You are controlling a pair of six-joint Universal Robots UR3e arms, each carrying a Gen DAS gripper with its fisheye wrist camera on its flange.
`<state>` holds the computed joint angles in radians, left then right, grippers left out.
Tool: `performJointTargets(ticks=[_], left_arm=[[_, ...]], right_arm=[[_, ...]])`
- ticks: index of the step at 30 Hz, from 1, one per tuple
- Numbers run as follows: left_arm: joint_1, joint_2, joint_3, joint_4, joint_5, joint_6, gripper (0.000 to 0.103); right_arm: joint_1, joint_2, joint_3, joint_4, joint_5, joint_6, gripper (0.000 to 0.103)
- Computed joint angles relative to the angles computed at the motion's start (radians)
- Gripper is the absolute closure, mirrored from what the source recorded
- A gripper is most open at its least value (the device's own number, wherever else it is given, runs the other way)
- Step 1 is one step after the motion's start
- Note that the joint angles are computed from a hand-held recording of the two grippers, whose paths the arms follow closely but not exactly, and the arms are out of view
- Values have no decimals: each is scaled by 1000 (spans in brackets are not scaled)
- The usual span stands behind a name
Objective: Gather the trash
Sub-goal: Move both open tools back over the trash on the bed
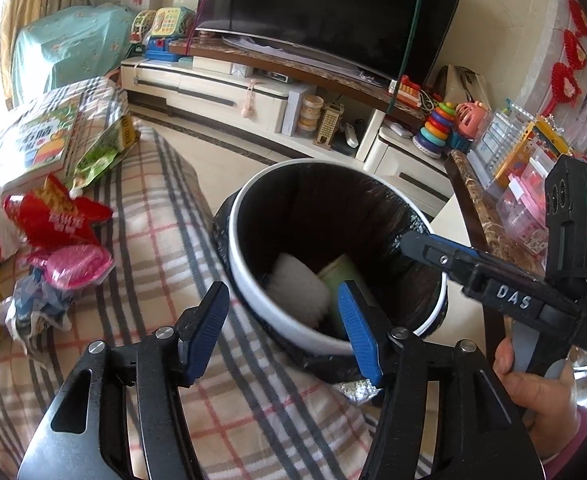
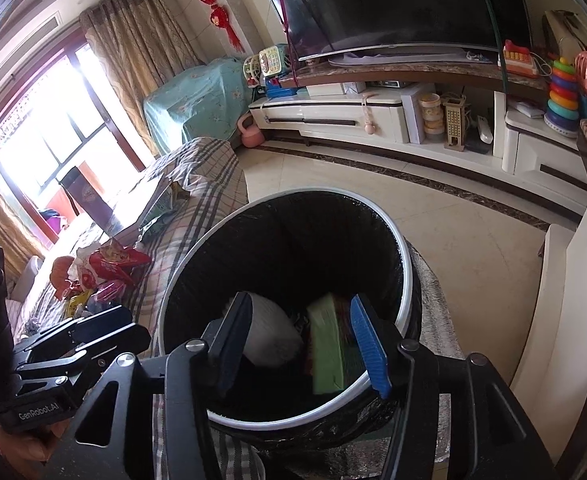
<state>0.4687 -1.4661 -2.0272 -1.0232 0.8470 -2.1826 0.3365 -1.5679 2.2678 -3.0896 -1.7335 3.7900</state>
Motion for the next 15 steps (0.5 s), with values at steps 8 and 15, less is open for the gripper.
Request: performJointTargets(ticks=[8,15], left_arm=[[150,63,-60,-111,-4,125,41],[343,114,-65,-289,-21,269,41]], right_arm=[[111,60,-67,-21,-67,33,19],[229,171,-196,-6,-118,50,14]])
